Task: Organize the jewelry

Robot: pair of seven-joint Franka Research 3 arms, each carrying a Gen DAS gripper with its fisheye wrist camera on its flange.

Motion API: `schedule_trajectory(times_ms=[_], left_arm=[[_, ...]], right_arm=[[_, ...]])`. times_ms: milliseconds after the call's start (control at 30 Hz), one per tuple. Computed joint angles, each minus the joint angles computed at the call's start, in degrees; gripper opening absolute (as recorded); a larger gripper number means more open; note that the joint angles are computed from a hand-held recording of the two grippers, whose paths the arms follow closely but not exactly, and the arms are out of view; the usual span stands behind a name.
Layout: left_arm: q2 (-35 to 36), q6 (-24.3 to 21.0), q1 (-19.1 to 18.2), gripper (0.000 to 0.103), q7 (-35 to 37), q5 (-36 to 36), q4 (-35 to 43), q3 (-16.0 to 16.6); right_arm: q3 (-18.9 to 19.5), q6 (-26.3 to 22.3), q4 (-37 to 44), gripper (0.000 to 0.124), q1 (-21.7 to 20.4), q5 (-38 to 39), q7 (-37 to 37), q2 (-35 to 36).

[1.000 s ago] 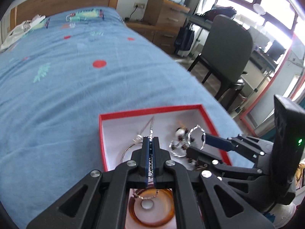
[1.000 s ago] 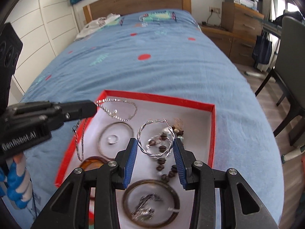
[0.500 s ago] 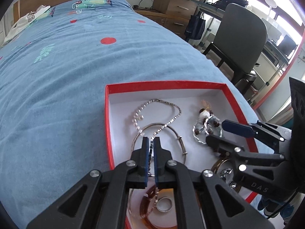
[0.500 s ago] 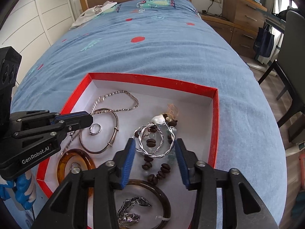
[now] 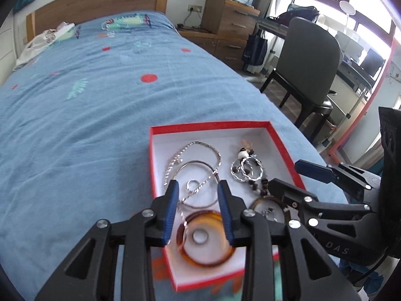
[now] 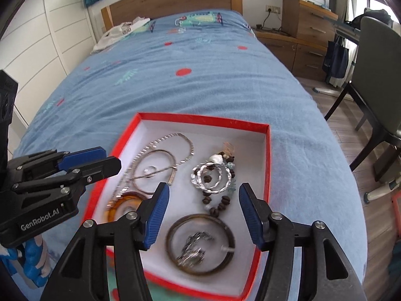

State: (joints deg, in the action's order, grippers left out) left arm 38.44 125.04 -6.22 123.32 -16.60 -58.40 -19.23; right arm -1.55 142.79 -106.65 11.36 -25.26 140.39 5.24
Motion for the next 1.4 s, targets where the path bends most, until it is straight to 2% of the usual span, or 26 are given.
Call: schedule_trajectory(times_ms=[267, 567, 733, 833, 1100, 1400], left_arm=[[-14.8, 8.9, 5.3, 0.033, 3.3, -4.8, -18.3, 0.6], [-27.3, 13.6, 9.2, 0.041, 9.2, -14.3, -30.5, 4.5], [-31.5, 13.7, 10.0, 0.044, 12.1, -18.9, -33.4, 7.8], [-33.7, 15.2, 10.2, 0.054, 13.8, -20.2, -35.5, 9.6], [-38.4, 16.3, 10.4, 0.057, 17.2, -22.9, -39.4, 13.7], [-41.9, 20.8, 10.3, 0.057, 18.5, -24.5, -43.1, 17.0]], right_arm=[[2.7, -2.0, -0.1, 0.059, 2.1, -4.7, 6.1, -3.9], [6.4, -5.7, 2.3, 0.06, 5.1, -8.9, 11.0, -5.8], [7.9, -7.1, 3.6, 0.063, 6.9, -11.6, 14.1, -6.2], [8.7, -7.9, 4.4, 0.077, 8.0, -13.8, 16.3, -6.2], [9.7, -9.3, 6.1, 0.08, 10.8, -16.0, 19.3, -5.4], [10.6, -13.4, 9.1, 0.095, 14.1, -19.5, 21.4, -4.8]])
